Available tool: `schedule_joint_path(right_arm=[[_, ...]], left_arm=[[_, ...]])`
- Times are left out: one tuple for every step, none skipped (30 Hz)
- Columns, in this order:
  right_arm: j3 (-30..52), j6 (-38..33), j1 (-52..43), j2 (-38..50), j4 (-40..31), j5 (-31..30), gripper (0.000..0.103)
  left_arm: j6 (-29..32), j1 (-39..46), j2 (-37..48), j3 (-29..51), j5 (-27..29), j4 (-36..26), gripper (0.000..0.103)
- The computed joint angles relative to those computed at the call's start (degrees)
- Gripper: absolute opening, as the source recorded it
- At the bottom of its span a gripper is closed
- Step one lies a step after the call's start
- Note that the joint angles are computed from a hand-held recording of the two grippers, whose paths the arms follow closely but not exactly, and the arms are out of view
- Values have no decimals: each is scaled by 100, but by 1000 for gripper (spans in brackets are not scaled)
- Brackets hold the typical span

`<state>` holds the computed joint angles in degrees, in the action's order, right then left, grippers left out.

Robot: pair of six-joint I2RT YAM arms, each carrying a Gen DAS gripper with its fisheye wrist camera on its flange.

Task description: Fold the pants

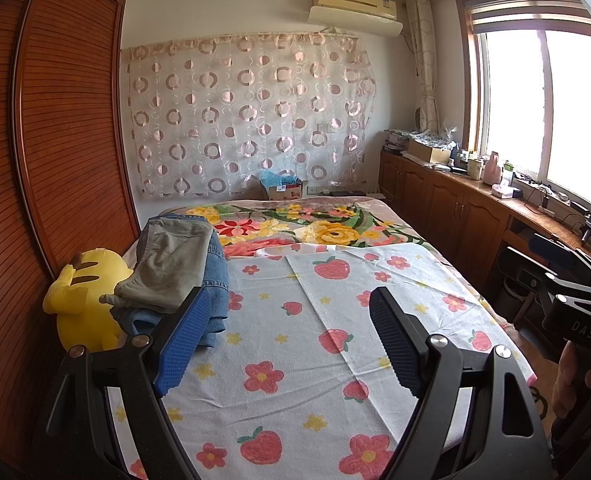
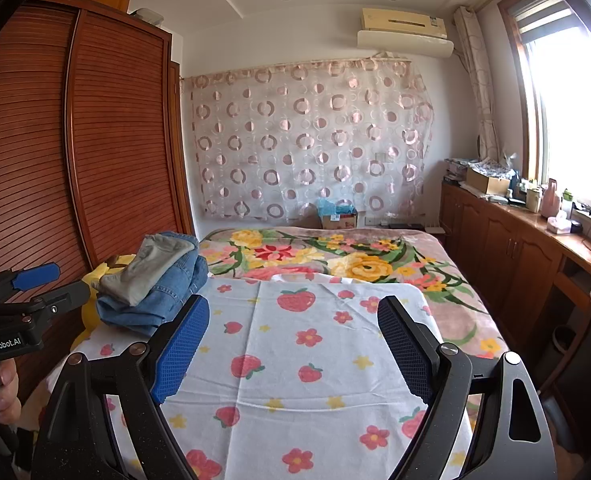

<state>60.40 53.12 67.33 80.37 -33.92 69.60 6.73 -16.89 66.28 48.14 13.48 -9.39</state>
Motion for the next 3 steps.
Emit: schedule_joint_path(right_arm=[[-2,-21,-8,-3,19,-3,87],[8,17,2,10,-18,9,87],[2,14,4,3,-12,4,87]], left_arm=[[0,0,0,0,0,0,82],[2,5,2,-2,-1,3,82],[2,12,5,-3,10,6,82]])
